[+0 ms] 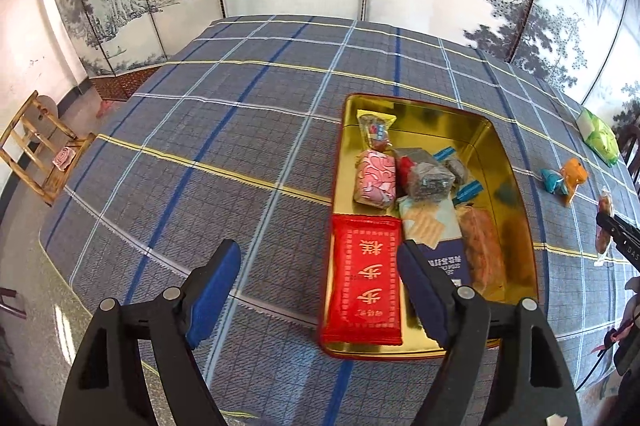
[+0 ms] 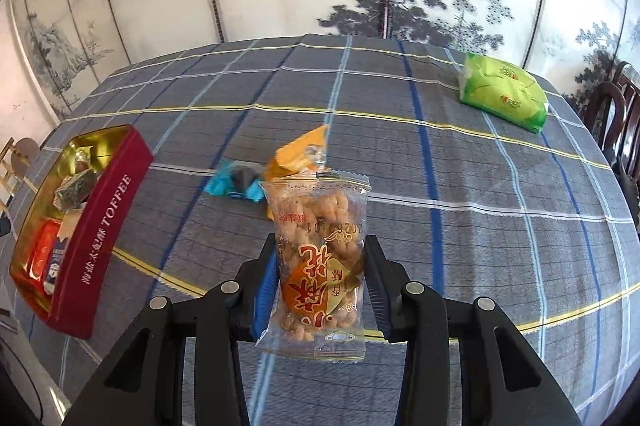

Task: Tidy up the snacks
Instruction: 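Carry the pastry bag into the tin and open the right tool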

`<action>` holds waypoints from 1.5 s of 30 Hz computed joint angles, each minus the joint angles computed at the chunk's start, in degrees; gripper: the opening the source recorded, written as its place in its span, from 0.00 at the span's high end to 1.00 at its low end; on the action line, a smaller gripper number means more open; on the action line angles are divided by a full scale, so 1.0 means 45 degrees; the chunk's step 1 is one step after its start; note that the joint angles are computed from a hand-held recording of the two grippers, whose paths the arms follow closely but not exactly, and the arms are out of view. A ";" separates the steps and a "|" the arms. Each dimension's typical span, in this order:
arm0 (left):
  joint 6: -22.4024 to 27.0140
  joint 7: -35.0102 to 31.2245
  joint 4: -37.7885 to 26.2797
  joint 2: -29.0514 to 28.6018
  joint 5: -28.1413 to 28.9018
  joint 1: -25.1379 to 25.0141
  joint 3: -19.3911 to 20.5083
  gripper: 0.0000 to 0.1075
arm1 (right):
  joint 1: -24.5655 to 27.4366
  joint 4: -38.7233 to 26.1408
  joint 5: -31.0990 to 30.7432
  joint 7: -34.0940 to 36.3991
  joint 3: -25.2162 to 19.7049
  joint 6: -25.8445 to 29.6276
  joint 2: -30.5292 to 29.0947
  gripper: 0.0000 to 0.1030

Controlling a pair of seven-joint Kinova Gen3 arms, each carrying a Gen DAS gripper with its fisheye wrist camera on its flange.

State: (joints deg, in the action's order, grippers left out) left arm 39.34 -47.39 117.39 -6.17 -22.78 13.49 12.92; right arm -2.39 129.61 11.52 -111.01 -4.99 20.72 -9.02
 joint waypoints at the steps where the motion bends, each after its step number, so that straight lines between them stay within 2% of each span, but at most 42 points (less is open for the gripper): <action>1: -0.0012 -0.0028 0.0052 -0.0056 0.0052 -0.0043 -0.0072 0.27 | -0.0328 -0.0110 -0.0431 0.0291 0.0087 0.0083 0.0005 0.60; 5: -0.0096 -0.0174 0.0224 -0.0262 0.0313 -0.0281 -0.0258 0.27 | -0.1279 -0.0486 -0.1497 0.0851 -0.0083 0.0186 0.0046 0.60; 12: -0.0050 -0.0768 0.0510 -0.0533 0.1005 -0.0750 -0.0568 0.27 | -0.2651 -0.1433 -0.2476 0.0799 -0.0863 0.0251 0.0703 0.60; 21: 0.0202 -0.0766 0.0893 -0.0831 0.0909 -0.1428 -0.0583 0.26 | -0.4183 -0.2413 -0.2171 0.0119 -0.1417 0.0045 0.1977 0.60; 24: 0.0253 -0.1196 0.0937 -0.0899 0.1368 -0.1525 -0.0861 0.26 | -0.4570 -0.2546 -0.1939 -0.0016 -0.1346 0.0059 0.2307 0.60; 36: 0.0577 -0.0823 0.0950 -0.0977 0.0836 -0.1830 -0.0535 0.26 | -0.5365 -0.2979 -0.1304 -0.0663 -0.0863 0.0057 0.3326 0.60; 45: 0.0590 -0.1119 0.0887 -0.0869 0.1073 -0.1695 -0.0578 0.26 | -0.5197 -0.3097 -0.1938 -0.0096 -0.0989 0.0306 0.3602 0.59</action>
